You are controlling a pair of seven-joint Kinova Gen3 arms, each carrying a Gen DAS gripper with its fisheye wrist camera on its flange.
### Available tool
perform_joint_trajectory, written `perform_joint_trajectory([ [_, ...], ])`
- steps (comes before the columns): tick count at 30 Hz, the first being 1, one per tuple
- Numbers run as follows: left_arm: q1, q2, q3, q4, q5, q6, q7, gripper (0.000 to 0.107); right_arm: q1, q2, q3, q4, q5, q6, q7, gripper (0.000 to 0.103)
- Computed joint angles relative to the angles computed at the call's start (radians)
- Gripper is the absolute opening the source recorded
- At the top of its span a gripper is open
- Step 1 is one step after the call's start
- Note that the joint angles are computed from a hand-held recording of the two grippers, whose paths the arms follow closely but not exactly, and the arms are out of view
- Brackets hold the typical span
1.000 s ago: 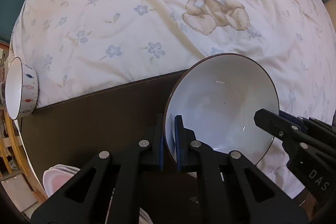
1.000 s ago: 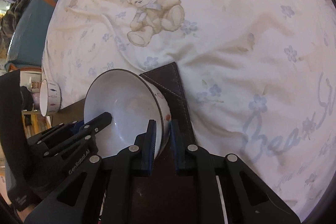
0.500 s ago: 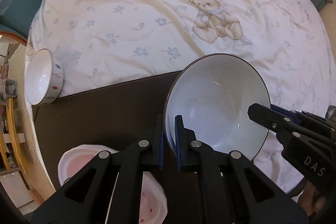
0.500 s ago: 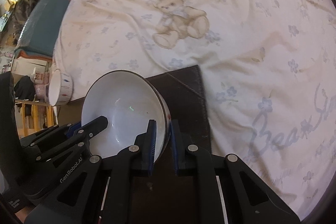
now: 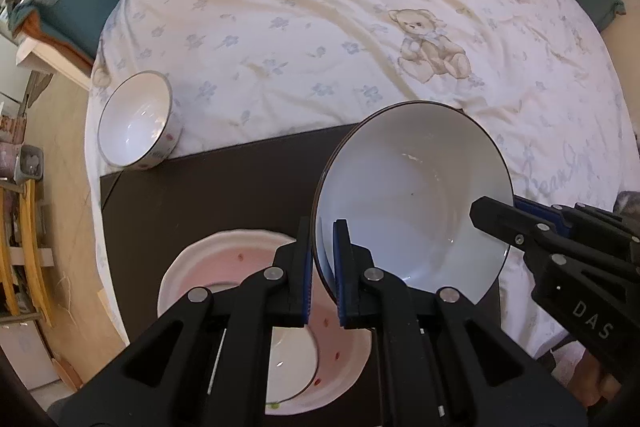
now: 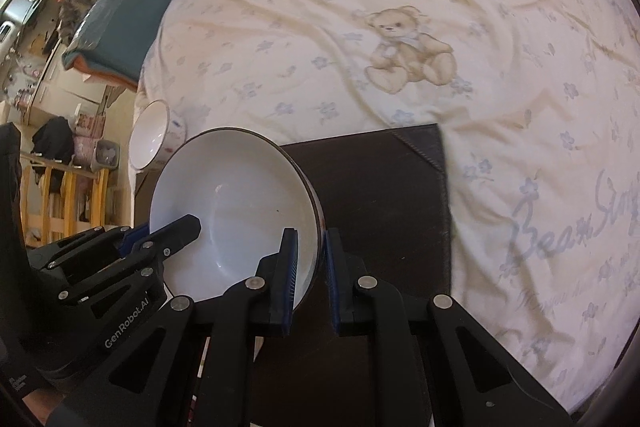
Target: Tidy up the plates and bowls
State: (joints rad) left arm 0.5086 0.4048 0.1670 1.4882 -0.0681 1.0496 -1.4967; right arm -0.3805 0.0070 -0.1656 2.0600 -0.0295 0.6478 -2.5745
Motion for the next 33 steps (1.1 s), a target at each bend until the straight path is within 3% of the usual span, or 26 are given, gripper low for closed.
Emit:
perform_joint_trajectory([
  [11,-0.078,-0.103,0.001,0.108,0.030,-0.032,-0.088,0.007,-0.111,0.022,-0.060,-0.072,0.120,0.062,-0.178,0.015],
  [18,-0.126,-0.168,0.001,0.178,0.043,-0.058,-0.166,0.007,-0.170,0.037,-0.075,-0.085,0.159,0.051,-0.254,0.015],
  [33,-0.271,-0.208,-0.032,0.275,0.136,-0.081,-0.351,0.007,-0.283,0.135,-0.073,-0.162,0.199,0.026,-0.303,0.015],
])
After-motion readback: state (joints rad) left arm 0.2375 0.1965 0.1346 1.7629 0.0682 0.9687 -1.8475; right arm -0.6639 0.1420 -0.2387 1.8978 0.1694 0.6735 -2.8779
